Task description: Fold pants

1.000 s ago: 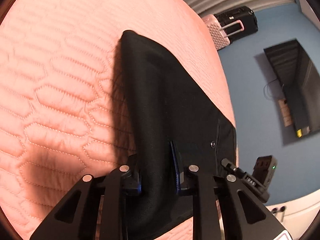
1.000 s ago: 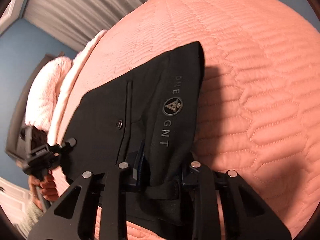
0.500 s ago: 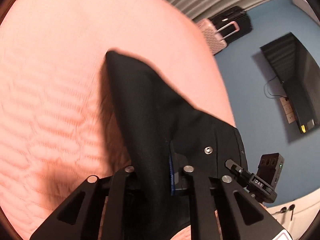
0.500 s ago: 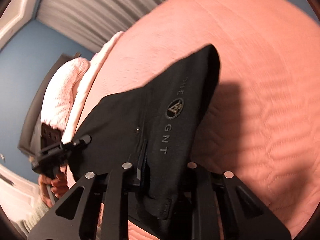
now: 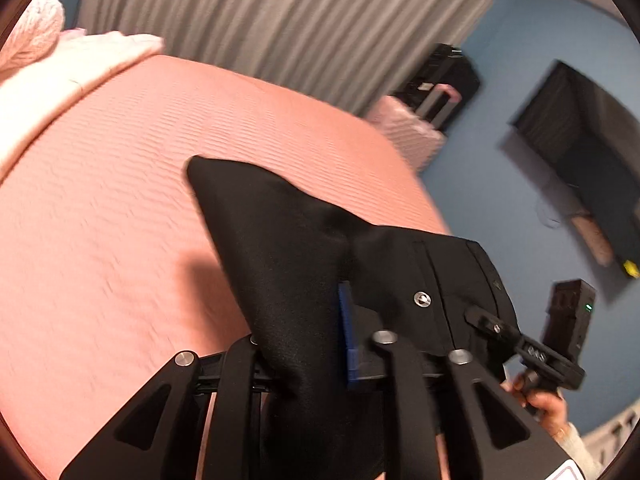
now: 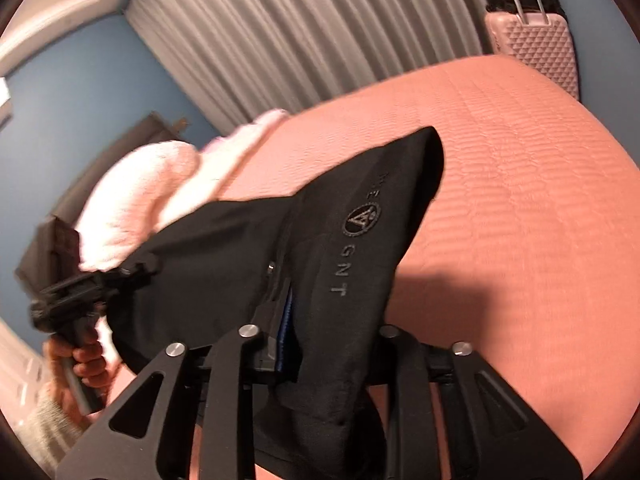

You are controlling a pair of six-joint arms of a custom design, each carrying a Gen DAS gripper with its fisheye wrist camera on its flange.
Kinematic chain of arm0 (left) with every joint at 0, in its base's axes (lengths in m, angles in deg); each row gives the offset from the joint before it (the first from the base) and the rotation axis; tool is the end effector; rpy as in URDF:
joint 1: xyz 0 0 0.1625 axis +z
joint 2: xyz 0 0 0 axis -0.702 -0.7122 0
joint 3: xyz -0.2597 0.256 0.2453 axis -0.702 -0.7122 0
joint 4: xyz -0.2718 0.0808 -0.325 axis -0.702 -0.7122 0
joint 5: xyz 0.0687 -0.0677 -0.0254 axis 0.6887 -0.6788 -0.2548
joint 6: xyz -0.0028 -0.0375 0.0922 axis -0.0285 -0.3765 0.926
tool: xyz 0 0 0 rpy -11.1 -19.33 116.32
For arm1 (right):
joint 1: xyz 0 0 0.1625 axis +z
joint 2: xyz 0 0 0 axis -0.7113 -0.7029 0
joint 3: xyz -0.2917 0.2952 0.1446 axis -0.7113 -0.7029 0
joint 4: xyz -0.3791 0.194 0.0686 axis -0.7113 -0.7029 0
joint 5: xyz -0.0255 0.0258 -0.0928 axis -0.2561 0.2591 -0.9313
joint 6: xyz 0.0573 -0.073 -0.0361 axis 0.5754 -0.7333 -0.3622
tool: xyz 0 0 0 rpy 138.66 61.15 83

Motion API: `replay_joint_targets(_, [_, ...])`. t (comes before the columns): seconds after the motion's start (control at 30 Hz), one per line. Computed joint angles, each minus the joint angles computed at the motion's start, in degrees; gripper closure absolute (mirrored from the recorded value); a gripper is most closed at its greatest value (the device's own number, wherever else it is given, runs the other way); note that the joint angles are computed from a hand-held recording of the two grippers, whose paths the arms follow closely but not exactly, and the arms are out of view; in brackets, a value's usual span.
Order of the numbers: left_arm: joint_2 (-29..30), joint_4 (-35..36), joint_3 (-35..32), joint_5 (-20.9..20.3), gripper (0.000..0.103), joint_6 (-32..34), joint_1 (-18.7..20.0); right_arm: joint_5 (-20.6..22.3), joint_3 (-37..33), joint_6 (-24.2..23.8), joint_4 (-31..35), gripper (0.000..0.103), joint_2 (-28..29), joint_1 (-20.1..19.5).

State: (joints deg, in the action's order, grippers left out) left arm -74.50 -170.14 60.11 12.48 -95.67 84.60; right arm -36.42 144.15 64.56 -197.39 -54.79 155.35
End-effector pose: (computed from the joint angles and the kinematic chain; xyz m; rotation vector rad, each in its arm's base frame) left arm -0.1184 -0.3368 0.2778 0.5008 2.7781 -0.8264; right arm 0.1895 -0.2778 0.1781 0.2672 -2.5440 1.0031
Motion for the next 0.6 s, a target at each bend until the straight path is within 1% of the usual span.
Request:
replay_joint_targets(0.03, [4.77, -1.96, -1.20, 3.45, 0.059, -0.23, 2.68, -3.80, -0.65, -1.06, -3.28, 0.056, 2.69, 0.08])
replay_joint_targets(0.07, [9.01, -2.40, -2.19, 9.01, 0.051, -2.85, 2.97, -5.39, -0.67, -2.35, -6.65, 0.056, 4.47, -0.87])
replay_joint_targets(0.1, [11.67, -1.52, -2.65, 14.85, 0.042, -4.25, 3.92, -5.89, -0.67, -2.72, -7.86, 0.056, 4.98, -1.81])
replay_joint_targets(0.13, [12.96, 1.15, -3.16, 19.08, 0.042, -5.66, 4.19, -6.11, -0.01, -2.38, -8.30, 0.056, 4.49, -2.63])
replay_joint_targets(0.17, [14.29, 5.24, -4.07, 22.50, 0.042, -7.84, 4.03, -4.80, 0.96, -2.78, -9.35, 0.056, 3.94, -3.25])
replay_joint_targets(0.2, [14.30, 7.93, -4.24, 24.23, 0.042, -8.58, 3.80, -2.82, 2.01, -3.65, -10.80, 0.056, 3.69, -3.66])
replay_joint_targets(0.23, [13.60, 8.23, -3.55, 24.69, 0.042, -8.26, 2.90, -0.91, 2.34, -4.32, -10.97, 0.056, 3.86, -3.66])
replay_joint_targets(0.27, [13.19, 6.12, -2.66, 23.60, 0.042, -6.27, 1.84, 0.05, 1.69, -4.23, -9.69, 0.056, 4.88, -3.27])
replay_joint_targets(0.3, [13.68, 3.55, -1.89, 22.14, 0.039, -4.17, 0.86, 1.37, 0.25, -4.03, -7.12, 0.056, 6.34, -2.69])
replay_joint_targets(0.33, [15.84, 3.29, -1.98, 20.97, 0.033, -3.24, -0.34, 2.89, -0.52, -4.94, -5.88, 0.056, 7.50, -3.09])
replay_joint_targets(0.37, [18.93, 4.95, -2.55, 20.44, 0.030, -3.45, -1.49, 2.69, -3.09, -4.79, -3.87, 0.057, 10.61, -1.97])
replay_joint_targets(0.4, [21.01, 6.32, -2.80, 20.31, 0.027, -4.06, -1.91, 2.75, -5.84, -5.78, -0.16, 0.057, 13.93, -1.80])
replay_joint_targets(0.43, [25.49, 9.86, -4.44, 20.00, 0.026, -5.94, -2.35, 2.23, -6.76, -5.54, 1.73, 0.059, 15.70, -1.79])
replay_joint_targets(0.47, [29.65, 11.96, -5.15, 20.65, 0.026, -8.04, -2.47, 0.95, -7.51, -5.56, 2.64, 0.060, 17.95, -3.02])
replay_joint_targets(0.5, [32.43, 11.65, -4.83, 20.93, 0.023, -8.08, -1.53, -0.64, -7.62, -6.53, 1.15, 0.063, 19.86, -4.17])
replay_joint_targets(0.53, [33.47, 8.95, -3.68, 21.20, 0.019, -7.77, -0.99, 0.10, -6.15, -8.57, -2.75, 0.080, 19.99, -6.15])
replay_joint_targets(0.57, [32.49, 6.74, -2.56, 21.44, 0.017, -7.98, -1.49, 0.59, -5.00, -8.60, -5.11, 0.088, 19.31, -7.27])
replay_joint_targets(0.6, [31.04, 6.93, -2.18, 20.91, 0.018, -8.21, -1.43, -0.69, -4.23, -6.26, -5.10, 0.099, 17.88, -7.15])
